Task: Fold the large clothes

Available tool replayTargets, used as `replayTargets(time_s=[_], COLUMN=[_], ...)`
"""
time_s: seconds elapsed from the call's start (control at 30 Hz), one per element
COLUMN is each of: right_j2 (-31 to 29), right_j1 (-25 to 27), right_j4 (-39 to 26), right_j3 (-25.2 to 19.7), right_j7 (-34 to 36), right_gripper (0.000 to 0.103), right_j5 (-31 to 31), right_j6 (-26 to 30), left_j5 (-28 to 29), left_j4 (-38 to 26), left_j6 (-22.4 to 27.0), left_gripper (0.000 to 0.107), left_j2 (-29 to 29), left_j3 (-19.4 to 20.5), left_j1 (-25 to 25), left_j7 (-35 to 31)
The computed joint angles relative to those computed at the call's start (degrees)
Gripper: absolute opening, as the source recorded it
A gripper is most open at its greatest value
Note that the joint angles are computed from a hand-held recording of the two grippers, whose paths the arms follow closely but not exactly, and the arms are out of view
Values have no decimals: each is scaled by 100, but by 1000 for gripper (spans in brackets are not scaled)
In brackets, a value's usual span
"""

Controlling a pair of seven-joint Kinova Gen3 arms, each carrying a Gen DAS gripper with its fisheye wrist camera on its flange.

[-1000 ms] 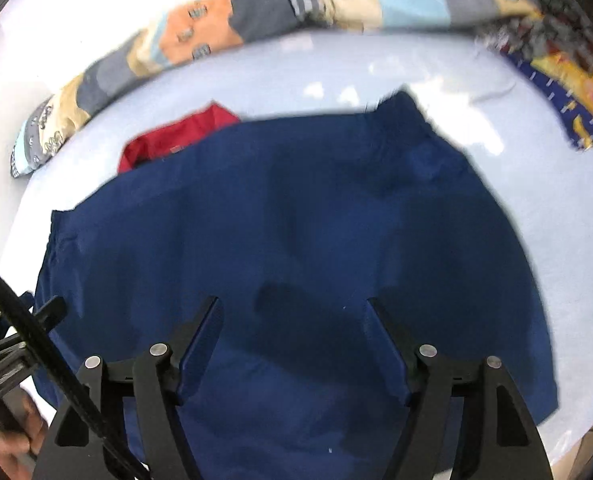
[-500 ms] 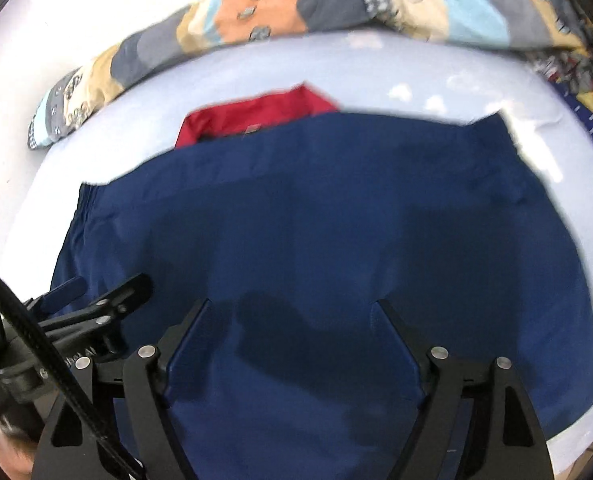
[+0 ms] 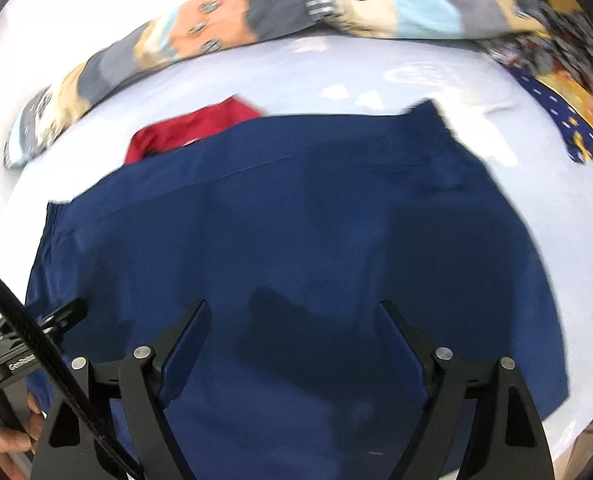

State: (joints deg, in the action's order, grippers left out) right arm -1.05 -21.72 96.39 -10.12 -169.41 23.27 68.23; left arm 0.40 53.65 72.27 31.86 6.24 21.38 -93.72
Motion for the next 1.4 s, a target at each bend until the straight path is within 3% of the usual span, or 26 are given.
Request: replayTargets(time_s=[0.2,0.3,0.37,0.5,0.63,0.8,0.87,0.93,1.17,1.4], right_j2=[-696,-1050,-1098,-1099,-1840,-2652,-2917,-3153,-3978,-4119], right_j1=[221,561,647,834,956,1394,1541,1728,2179,2273], right_j4=[590,1108,1306,1147,1341,1734,1928,2054,2582,3063], right_j3=[-133,33,134,-260,-310,-303,-184,-137,140,482], right_j7=[-504,-416,-238,-84,-72,-189,-165,-154,67,611], right_gripper=[87,87,87,87,87,87,87,87,87,87], right_j5=[134,-388,-611,-491,-506,-860,-1078,-1254,-1900,-2631], right_j6=[512,110,-106,100,-304,-487,-589,-534,-752,-1417], left_j5=[-6,29,-87,-39,440,381,112,80,800,616], left_j4=[247,141,305,527,541,330,356,507,656,596], left_j6=[-101,78,-79,-216,-206,-10,-43,-215,-502,-332], left_gripper=[102,102,103,103,103,103,103,103,103,103], left_j2=[-96,60,21,-158,-303,-101,-103,-246,-584,-448], left_j3=[-89,-89,-114,-66,53,-44,-177,-67,341,361], left_j1=[-237,-326,-247,-293,-723,-778,-531,-502,-415,108], left_j7=[0,56,33,63,-138,29,91,9,-221,-421])
